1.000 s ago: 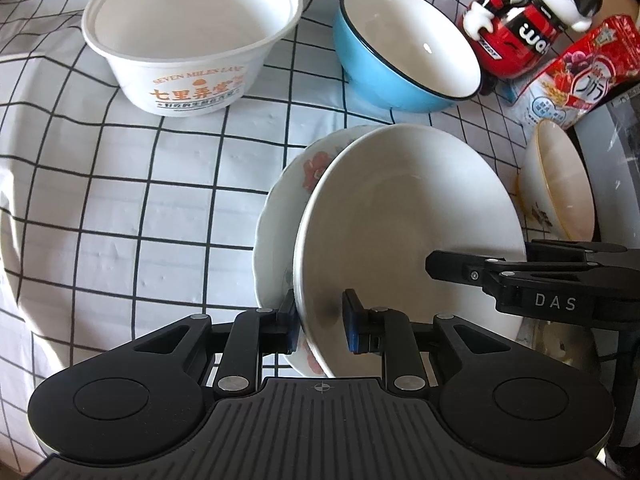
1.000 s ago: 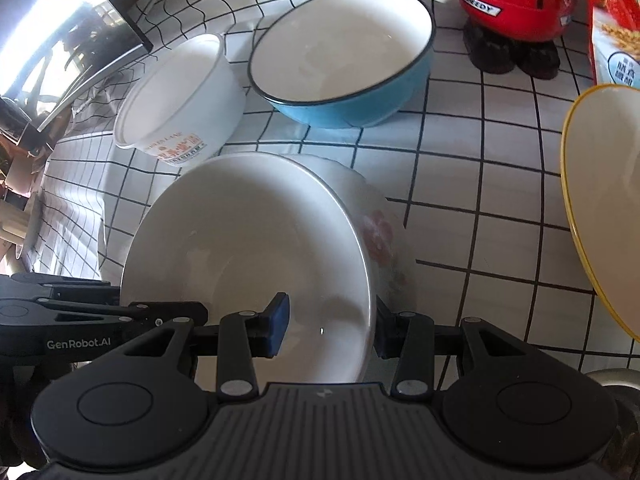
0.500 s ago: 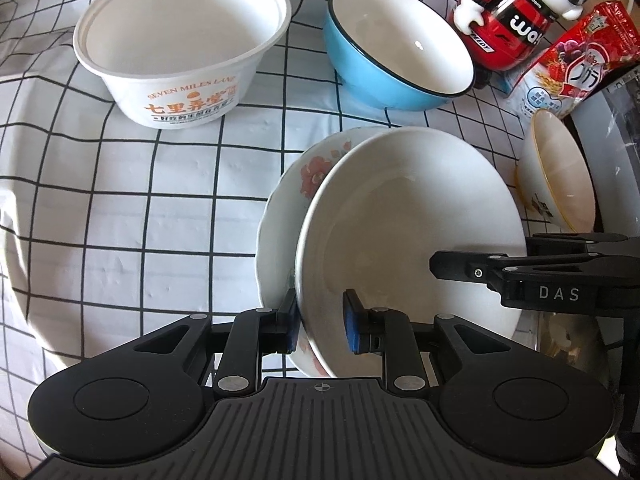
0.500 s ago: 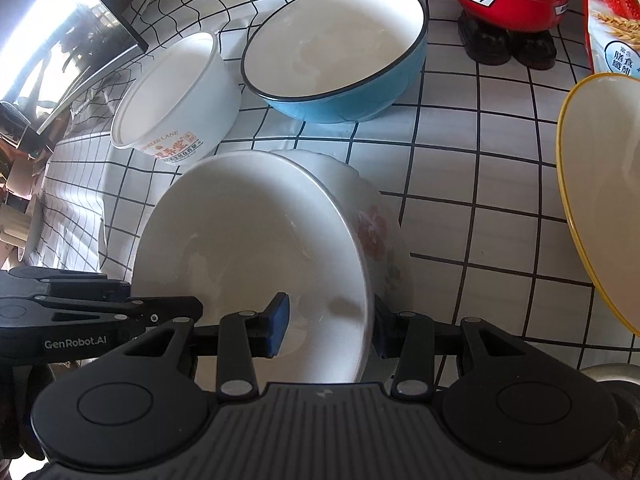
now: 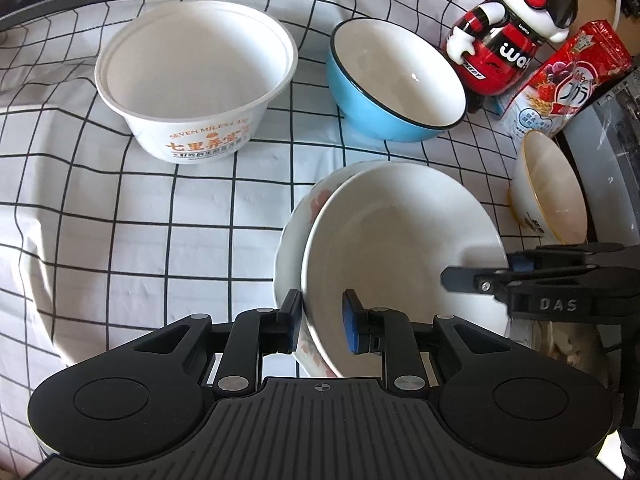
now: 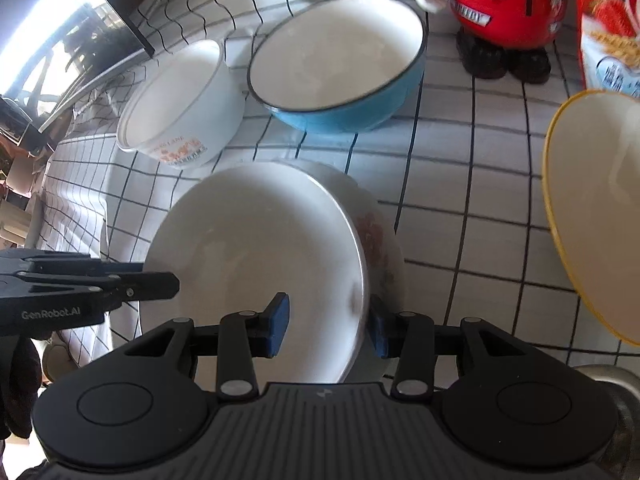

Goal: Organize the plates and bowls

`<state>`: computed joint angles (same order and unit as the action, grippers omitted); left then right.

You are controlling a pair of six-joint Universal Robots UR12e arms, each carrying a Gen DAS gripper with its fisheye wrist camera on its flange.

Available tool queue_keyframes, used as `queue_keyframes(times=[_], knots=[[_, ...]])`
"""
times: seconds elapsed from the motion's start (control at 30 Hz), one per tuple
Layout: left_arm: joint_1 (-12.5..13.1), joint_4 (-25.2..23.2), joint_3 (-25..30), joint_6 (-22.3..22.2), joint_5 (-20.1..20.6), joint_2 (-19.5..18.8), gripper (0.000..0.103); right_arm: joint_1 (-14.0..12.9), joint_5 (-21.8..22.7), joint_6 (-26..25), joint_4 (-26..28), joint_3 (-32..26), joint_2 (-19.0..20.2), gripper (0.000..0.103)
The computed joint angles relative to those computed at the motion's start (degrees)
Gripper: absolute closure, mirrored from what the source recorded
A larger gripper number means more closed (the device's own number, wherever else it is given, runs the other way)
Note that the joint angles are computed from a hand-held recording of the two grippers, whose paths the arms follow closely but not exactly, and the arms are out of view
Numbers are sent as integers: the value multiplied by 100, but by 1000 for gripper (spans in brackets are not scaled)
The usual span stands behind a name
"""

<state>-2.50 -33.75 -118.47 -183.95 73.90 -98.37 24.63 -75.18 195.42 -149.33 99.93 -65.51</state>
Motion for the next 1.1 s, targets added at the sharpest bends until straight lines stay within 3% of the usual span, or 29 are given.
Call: queue_keyframes(times=[0.13, 0.23, 0.4, 0.63, 0.73, 0.8, 0.87, 0.93, 1.0, 1.1], knots=[[6, 224, -110, 53, 19, 86, 79, 60, -316, 48, -569, 171, -112, 60], [-4, 492, -210, 184, 89, 161, 79, 116, -614, 250, -1368, 384, -201, 61], [41, 833, -366, 406, 36, 283, 79, 401, -1797, 454, -2560, 623, -262, 59], [217, 1236, -652, 839, -505, 440, 79, 716, -2736, 1058, -3265, 970, -448, 53], [272, 2202, -953, 1028, -882, 448, 79, 937, -3548, 1199, -3626, 1194, -504, 46], [310, 3054, -1163, 1108, -1311, 384, 79, 1133, -4375, 1203, -3896, 1374, -524, 44], [322, 3706, -1296, 1107, -1783, 272, 79, 1332, -5255, 1278, -3837, 1490, -567, 43], [291, 3914, -1337, 1069, -2304, 163, 79, 1456, -5894, 1479, -3480, 1592, -670, 42], [173, 3735, -1309, 1003, -2601, 89, 79, 1520, -6326, 1689, -3062, 1730, -811, 37], [-133, 3312, -1234, 834, -2404, 74, 79, 1493, -6540, 1818, -2543, 1944, -1011, 36]])
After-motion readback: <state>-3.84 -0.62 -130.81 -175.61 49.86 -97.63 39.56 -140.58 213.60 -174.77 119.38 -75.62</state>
